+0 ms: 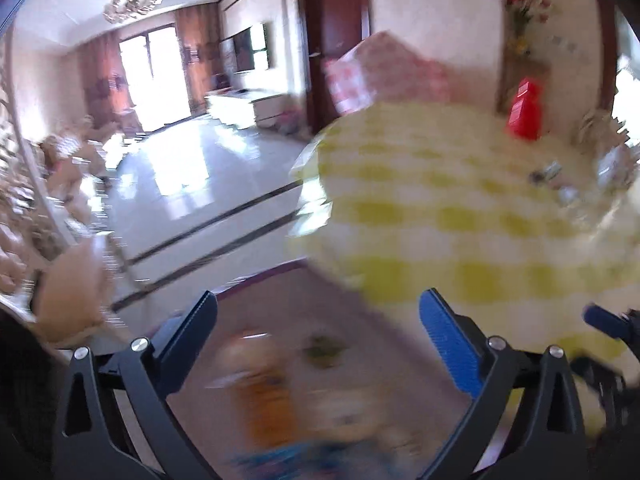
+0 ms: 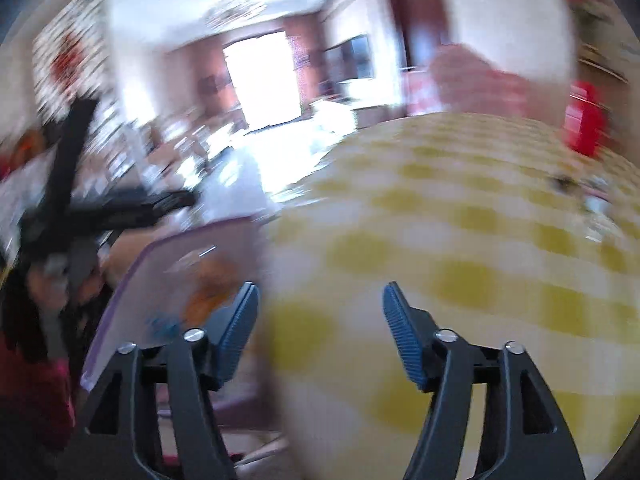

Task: Organize snacks
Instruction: 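Move both tools back over the table toward the remaining snacks, then grasp the white bun packet with the left tool while the right tool grasps the white-green packet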

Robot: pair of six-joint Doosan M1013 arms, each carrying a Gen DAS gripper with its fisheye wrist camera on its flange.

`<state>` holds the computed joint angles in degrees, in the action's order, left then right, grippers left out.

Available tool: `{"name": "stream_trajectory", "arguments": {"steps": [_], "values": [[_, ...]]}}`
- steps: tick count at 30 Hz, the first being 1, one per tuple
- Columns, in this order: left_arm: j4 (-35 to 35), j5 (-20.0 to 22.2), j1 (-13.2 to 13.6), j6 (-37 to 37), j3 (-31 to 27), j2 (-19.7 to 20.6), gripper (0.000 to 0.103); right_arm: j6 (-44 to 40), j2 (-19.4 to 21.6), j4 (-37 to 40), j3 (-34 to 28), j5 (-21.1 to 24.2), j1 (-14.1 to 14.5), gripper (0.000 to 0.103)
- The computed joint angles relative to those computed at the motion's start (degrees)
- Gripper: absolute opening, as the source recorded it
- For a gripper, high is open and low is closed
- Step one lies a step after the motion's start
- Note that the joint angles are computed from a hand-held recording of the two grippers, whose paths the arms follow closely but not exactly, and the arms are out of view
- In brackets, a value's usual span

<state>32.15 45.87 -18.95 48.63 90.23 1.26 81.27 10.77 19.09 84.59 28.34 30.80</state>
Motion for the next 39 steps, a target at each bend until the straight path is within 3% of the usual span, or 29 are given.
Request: {"name": "stream_trajectory", "arguments": {"steps": [2, 5, 10, 12, 17, 21, 26, 31, 34, 36, 37, 38, 39], "values": [[-4.73, -2.02, -1.25, 3.64, -1.59, 1.26, 0.101, 7.76, -1.13, -5.73, 1.31, -2.11, -2.1, 0.076], [-10.31, -0.69, -3.61, 12.13, -6.33, 5.19, 0.101, 23.93, -2.48, -19.02, 2.95, -3.48, -4.89, 0.08], [-20.56, 1.25, -6.31, 22.69, -15.3, 12.34, 0.101, 36.25, -1.91, -27.45, 3.0, 0.54, -9.78, 0.085], [-25.22, 2.65, -6.75, 24.69, -20.12, 16.14, 0.101, 36.67, -1.32, -27.05, 2.77, 1.88, -11.75, 0.086], [-30.92, 5.4, -7.75, 20.16, -31.09, 25.65, 0.101, 35.12, 0.98, -24.04, 0.84, 4.78, -15.41, 0.087], [-33.7, 7.65, -8.9, 22.73, -38.11, 31.52, 0.101, 37.43, 3.16, -20.71, -1.7, 5.17, -18.94, 0.087], [-30.46, 12.58, -10.81, 34.92, -50.61, 40.06, 0.101, 38.12, 3.0, -14.07, -0.11, 2.41, -22.04, 0.087], [-28.45, 21.83, -11.61, 47.55, -64.17, 48.26, 0.101, 37.47, 3.3, -10.71, -0.3, 3.84, -22.81, 0.087], [-31.5, 24.18, -11.15, 52.37, -68.88, 50.99, 0.101, 38.29, 3.52, -12.03, -0.74, 4.05, -22.59, 0.087], [-37.05, 27.67, -10.13, 54.39, -73.1, 53.13, 0.089, 38.85, 3.88, -13.57, -1.37, 4.57, -22.28, 0.087], [-39.54, 27.15, -9.7, 55.14, -72.73, 52.97, 0.071, 38.95, 4.12, -14.0, -1.71, 4.79, -22.19, 0.087], [-39.22, 25.71, -9.76, 55.61, -71.45, 52.32, 0.046, 38.69, 4.49, -14.14, -2.23, 5.05, -22.18, 0.087], [-40.36, 25.12, -9.53, 56.91, -70.28, 51.66, 0.043, 37.88, 5.11, -14.12, -3.1, 5.53, -22.13, 0.087]]}}
